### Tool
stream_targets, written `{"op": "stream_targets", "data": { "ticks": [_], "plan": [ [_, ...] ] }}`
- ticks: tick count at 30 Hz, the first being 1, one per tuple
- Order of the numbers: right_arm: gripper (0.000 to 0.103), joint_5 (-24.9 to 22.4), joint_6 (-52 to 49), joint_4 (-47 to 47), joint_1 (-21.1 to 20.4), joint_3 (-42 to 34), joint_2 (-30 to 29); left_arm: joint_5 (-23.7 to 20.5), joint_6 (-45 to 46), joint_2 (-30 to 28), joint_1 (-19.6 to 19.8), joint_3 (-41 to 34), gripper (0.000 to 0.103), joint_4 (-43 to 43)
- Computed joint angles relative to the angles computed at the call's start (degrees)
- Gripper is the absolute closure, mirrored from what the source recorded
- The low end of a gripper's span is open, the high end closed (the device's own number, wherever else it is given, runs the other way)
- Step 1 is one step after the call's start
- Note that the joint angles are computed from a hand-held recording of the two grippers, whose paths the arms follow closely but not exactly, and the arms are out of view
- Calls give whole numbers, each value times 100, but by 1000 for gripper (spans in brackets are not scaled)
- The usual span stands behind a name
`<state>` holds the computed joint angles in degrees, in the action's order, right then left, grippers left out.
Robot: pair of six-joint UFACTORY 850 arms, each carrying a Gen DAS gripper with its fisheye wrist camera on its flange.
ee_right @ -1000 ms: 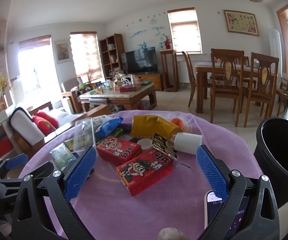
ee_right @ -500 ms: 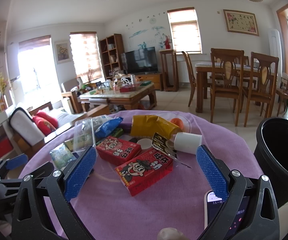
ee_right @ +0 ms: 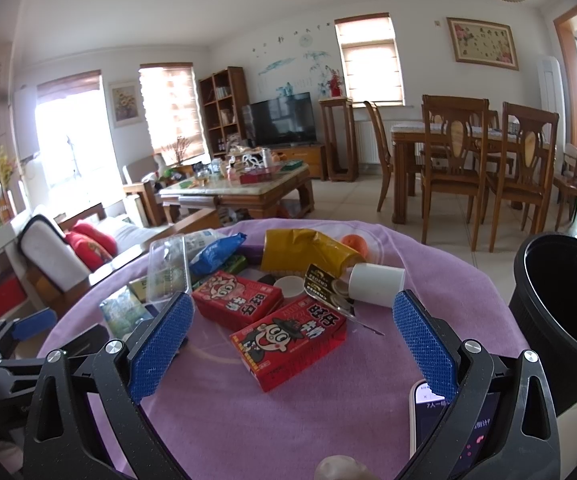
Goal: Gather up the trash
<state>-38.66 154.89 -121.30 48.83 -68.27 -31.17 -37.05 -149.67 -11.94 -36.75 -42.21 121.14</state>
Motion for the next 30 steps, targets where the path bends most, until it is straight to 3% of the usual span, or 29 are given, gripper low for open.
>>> {"op": "stream_targets", "data": {
  "ticks": [21,23,26,28,30],
  "plan": [
    [4,12,33,8,-14,1,-3,11,-24,14,8,3,5,-10],
    [4,396,82,-142,-89,6,59,36,-351,90,63,81,5,238],
    [4,1363,261,-653,-323,9,341,574,-830,318,396,158,5,1135],
    [4,2094,-43,-814,-558,-149,504,846,-146,304,590,-58,5,753],
    [4,2801,-575,-793,-824,-447,526,1466,939,121,916,-540,5,114]
  ]
}}
